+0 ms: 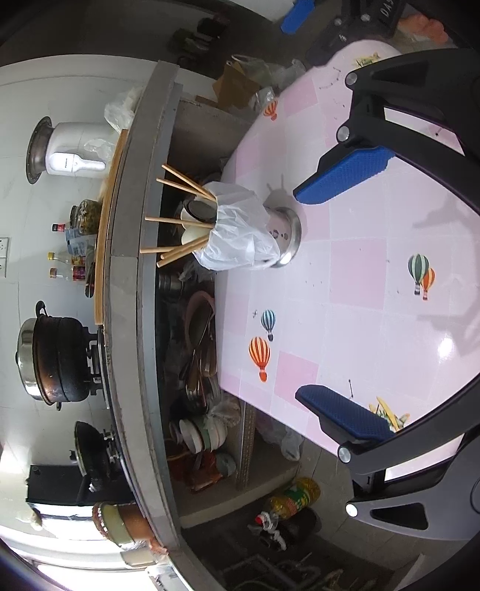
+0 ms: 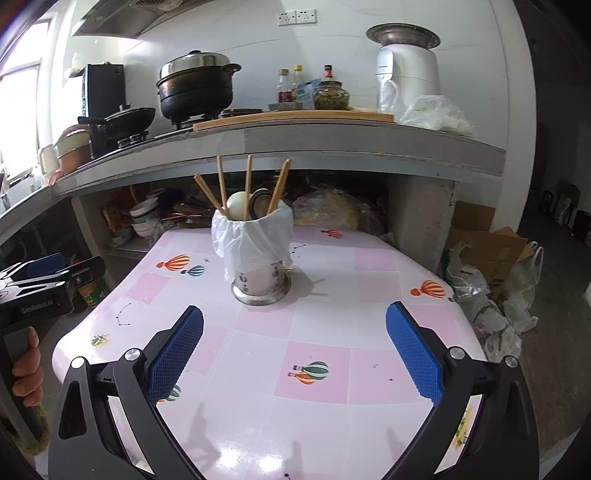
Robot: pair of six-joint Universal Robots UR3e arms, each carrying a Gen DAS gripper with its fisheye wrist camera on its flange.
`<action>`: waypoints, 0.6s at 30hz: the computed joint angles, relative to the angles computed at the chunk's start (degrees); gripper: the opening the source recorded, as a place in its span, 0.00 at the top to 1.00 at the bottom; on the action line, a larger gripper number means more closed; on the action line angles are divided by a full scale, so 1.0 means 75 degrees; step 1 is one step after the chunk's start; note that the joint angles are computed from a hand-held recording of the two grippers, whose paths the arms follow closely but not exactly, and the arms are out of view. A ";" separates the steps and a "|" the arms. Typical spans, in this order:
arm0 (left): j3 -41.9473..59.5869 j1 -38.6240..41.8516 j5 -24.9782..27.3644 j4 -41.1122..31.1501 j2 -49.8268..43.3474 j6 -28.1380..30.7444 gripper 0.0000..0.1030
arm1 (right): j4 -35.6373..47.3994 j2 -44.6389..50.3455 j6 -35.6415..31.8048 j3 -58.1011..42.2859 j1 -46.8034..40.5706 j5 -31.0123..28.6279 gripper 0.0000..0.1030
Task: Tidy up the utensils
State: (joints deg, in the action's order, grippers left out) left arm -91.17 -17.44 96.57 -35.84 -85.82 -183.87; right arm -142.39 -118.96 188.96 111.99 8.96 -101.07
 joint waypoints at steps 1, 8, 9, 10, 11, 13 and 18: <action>-0.0066 -0.0125 0.0296 0.0109 0.0004 -0.0018 0.08 | 0.0014 -0.0053 0.0009 0.0038 0.0035 -0.0106 0.06; -0.0344 -0.0279 0.0661 0.0127 0.0347 -0.0383 0.08 | 0.0416 -0.0677 0.0158 0.0358 -0.0080 -0.0386 0.06; -0.0405 -0.0295 0.0677 0.0186 0.0404 -0.0434 0.08 | 0.0458 -0.0732 0.0173 0.0380 -0.0070 -0.0438 0.06; -0.0464 -0.0323 0.0721 0.0246 0.0455 -0.0445 0.08 | 0.0510 -0.0802 0.0185 0.0403 -0.0067 -0.0481 0.06; -0.0477 -0.0354 0.0758 0.0271 0.0469 -0.0433 0.08 | 0.0550 -0.0863 0.0199 0.0418 -0.0058 -0.0517 0.06; -0.0468 -0.0417 0.0807 0.0308 0.0511 -0.0356 0.08 | 0.0622 -0.1015 0.0204 0.0442 -0.0087 -0.0532 0.06; -0.0546 -0.0591 0.1003 0.0702 0.0526 -0.0315 0.08 | 0.0471 -0.0912 0.0254 0.0394 0.0136 -0.0834 0.06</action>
State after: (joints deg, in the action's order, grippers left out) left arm -95.27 -21.87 104.09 -30.57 -81.88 -186.23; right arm -138.86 -125.80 190.86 114.95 9.98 -107.33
